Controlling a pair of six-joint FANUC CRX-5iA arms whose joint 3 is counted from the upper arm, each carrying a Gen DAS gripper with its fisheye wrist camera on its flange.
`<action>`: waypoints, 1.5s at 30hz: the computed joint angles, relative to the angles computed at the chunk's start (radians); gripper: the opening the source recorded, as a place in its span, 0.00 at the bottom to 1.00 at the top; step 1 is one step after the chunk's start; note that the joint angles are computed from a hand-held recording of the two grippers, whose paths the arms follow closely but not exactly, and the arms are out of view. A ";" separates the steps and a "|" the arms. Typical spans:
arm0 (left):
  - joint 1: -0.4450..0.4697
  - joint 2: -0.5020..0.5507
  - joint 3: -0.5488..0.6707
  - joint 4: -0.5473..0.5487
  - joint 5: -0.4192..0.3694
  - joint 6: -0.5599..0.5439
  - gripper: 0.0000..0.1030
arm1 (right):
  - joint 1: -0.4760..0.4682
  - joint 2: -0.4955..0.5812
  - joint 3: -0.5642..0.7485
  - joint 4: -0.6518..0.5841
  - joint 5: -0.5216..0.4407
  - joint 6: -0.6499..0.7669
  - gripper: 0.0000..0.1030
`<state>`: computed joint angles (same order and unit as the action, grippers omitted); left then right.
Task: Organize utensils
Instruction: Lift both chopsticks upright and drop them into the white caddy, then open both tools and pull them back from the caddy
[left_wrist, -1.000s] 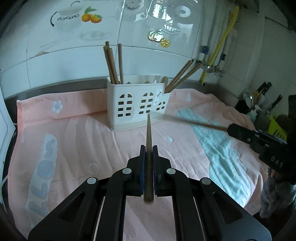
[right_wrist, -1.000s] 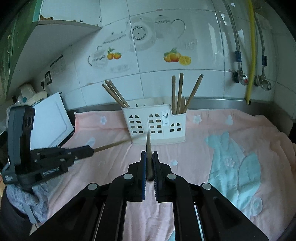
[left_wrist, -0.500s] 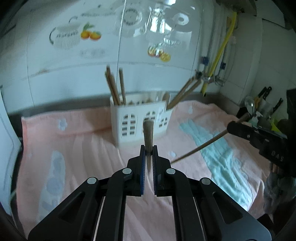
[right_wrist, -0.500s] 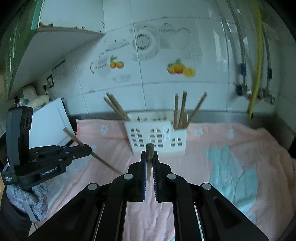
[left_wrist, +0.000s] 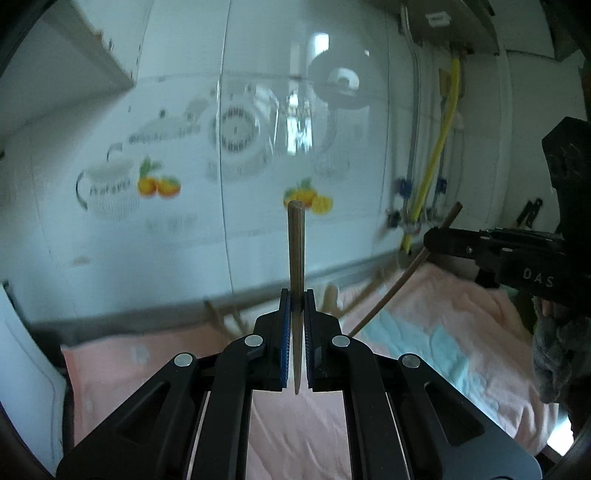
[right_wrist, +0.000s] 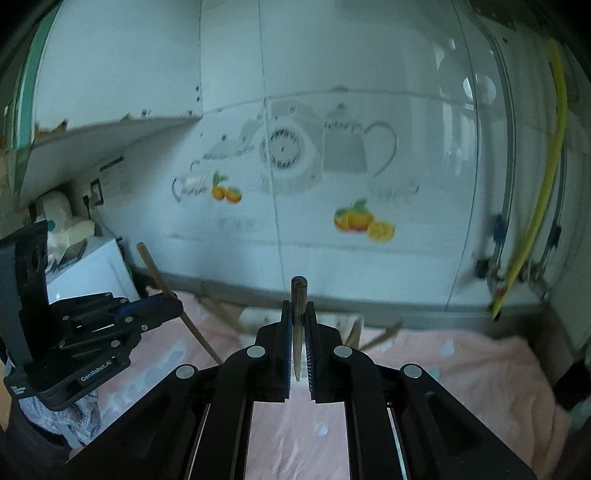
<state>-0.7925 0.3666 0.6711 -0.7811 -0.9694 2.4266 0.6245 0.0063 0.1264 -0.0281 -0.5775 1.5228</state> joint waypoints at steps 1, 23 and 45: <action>0.003 0.009 0.025 -0.009 -0.003 -0.007 0.05 | -0.004 0.011 0.023 0.006 -0.006 -0.002 0.06; 0.087 0.135 0.180 0.005 -0.046 -0.042 0.05 | -0.050 0.253 0.257 0.038 -0.117 -0.041 0.06; 0.038 0.052 0.016 -0.076 -0.041 0.082 0.55 | -0.040 0.133 0.055 0.058 0.024 -0.084 0.36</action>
<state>-0.7549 0.4190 0.6870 -0.8573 -1.0105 2.5083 0.5847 0.1397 0.1818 0.0294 -0.5540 1.4392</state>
